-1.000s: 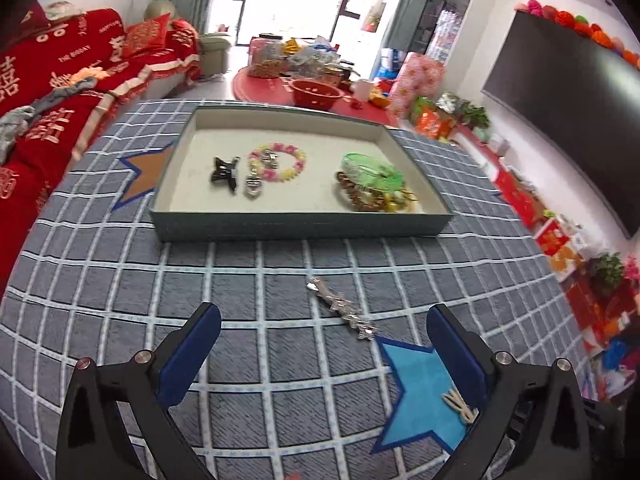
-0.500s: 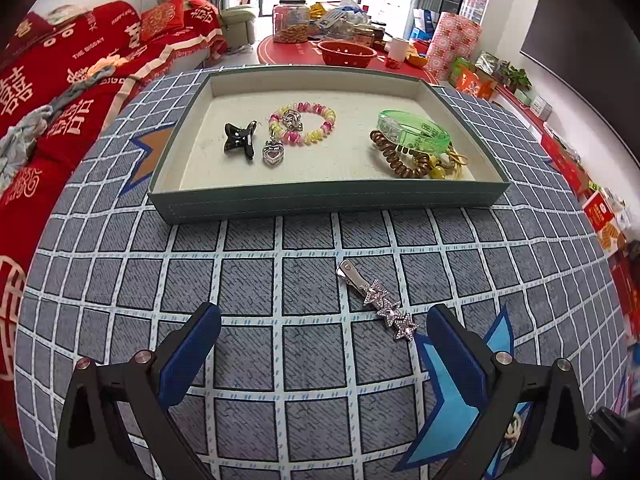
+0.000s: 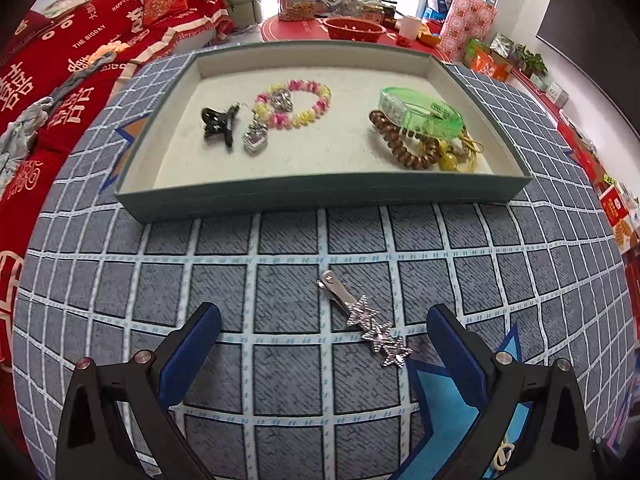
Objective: Organize jewelry
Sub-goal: 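Lift the cream clip with the right tool while the left tool lifts the star clip, then carry both hair clips over the grey-green tray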
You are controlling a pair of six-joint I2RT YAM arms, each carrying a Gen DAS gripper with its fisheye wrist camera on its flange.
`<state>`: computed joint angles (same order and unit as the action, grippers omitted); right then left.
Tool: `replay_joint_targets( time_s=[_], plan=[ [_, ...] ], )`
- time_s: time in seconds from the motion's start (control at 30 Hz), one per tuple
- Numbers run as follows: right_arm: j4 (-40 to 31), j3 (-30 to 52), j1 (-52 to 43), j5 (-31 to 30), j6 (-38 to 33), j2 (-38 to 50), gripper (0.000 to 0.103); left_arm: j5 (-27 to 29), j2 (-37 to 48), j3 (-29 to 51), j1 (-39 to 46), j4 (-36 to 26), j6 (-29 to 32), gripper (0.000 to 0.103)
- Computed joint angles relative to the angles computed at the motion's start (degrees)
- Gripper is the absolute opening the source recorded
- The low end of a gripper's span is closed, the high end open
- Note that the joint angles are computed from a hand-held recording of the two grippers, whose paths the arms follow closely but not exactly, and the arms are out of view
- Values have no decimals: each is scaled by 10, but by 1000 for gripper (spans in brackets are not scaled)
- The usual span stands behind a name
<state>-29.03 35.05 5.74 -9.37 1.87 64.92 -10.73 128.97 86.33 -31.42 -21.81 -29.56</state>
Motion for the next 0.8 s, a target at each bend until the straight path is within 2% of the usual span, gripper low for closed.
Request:
replay_joint_targets(
  time_s=[0.1, 0.2, 0.33, 0.37, 0.4, 0.43, 0.5, 0.6, 0.8],
  plan=[
    [2, -3, 18, 27, 1, -3, 56, -28, 46, 59, -30, -21, -21, 103],
    [4, -8, 43, 62, 3, -6, 54, -48, 62, 71, -46, -19, -19, 103],
    [4, -14, 75, 104, 7, -14, 44, -44, 60, 73, -55, -18, -15, 103],
    [2, -13, 77, 105, 8, -14, 42, -49, 55, 63, -59, -2, -9, 96],
    [-1, -12, 80, 107, 9, -15, 36, -51, 26, 30, -62, 5, -3, 82],
    [-3, -11, 82, 108, 10, -16, 29, -48, 25, 26, -65, 17, 7, 74],
    [-6, -10, 87, 110, 12, -17, 20, -48, 17, 21, -71, 20, 16, 36],
    [-8, -10, 92, 115, 16, -19, 20, -34, 14, 6, -72, 45, 24, 36],
    [-17, -12, 59, 80, 21, -32, 20, -7, -78, -115, -69, 103, 25, 36]
  ],
)
